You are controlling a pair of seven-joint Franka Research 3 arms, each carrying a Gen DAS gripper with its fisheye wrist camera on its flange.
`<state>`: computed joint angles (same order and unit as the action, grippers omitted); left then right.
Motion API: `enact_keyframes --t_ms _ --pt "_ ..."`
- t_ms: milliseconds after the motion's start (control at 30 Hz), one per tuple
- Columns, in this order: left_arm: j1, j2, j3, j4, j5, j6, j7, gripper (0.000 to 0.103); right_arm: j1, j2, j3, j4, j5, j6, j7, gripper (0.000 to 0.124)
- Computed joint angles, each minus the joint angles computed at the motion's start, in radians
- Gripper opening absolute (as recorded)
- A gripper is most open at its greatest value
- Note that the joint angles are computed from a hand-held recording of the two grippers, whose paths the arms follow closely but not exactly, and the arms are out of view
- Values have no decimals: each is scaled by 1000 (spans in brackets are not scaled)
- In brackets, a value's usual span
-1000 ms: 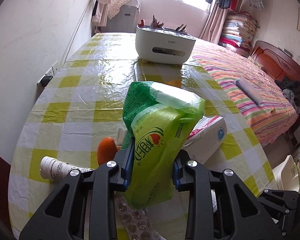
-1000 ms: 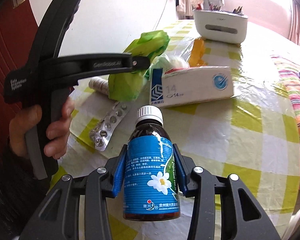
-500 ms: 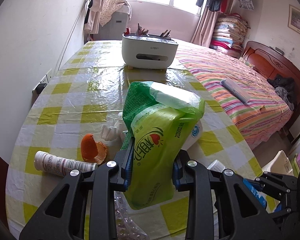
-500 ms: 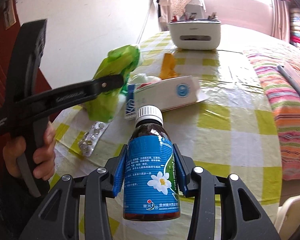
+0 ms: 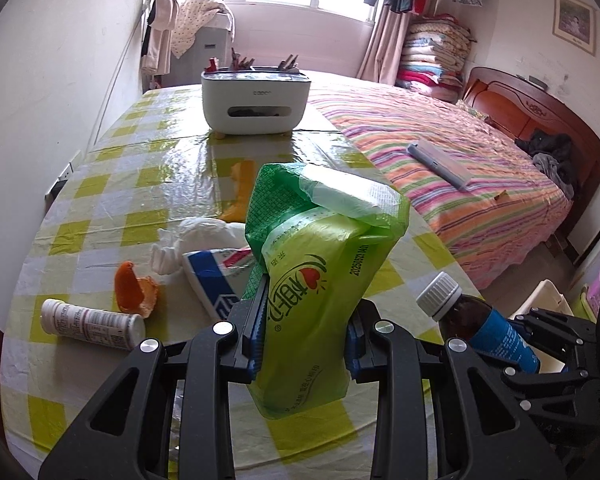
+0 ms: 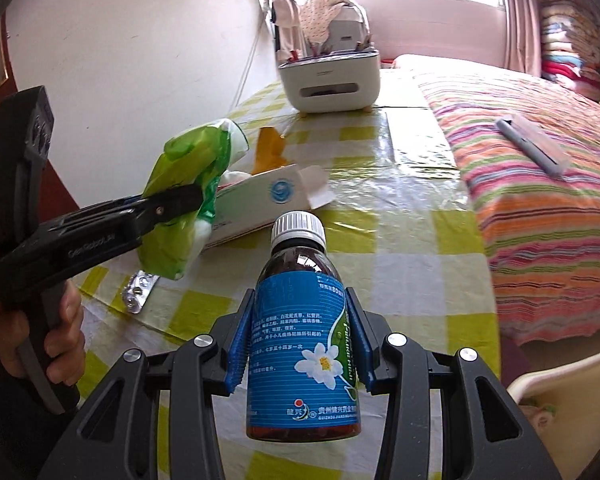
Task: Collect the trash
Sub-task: 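Lift and carry the wipes pack and brown bottle over the cream bin with both tools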
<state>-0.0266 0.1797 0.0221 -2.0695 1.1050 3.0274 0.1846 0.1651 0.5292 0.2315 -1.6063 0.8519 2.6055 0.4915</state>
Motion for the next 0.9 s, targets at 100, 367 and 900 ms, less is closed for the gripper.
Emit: enact_keyframes --t_ms 100,367,900 --pt "-9 6 -9 8 -6 -8 15 29 -6 -2 -2 -4 6 17 -2 41" --pt "-35 25 -23 28 -57 -11 80 29 -35 -15 -7 -19 34 51 -6 41" --pt "-105 75 -42 79 -182 -24 241 30 -84 -30 -18 -45 70 95 -9 42"
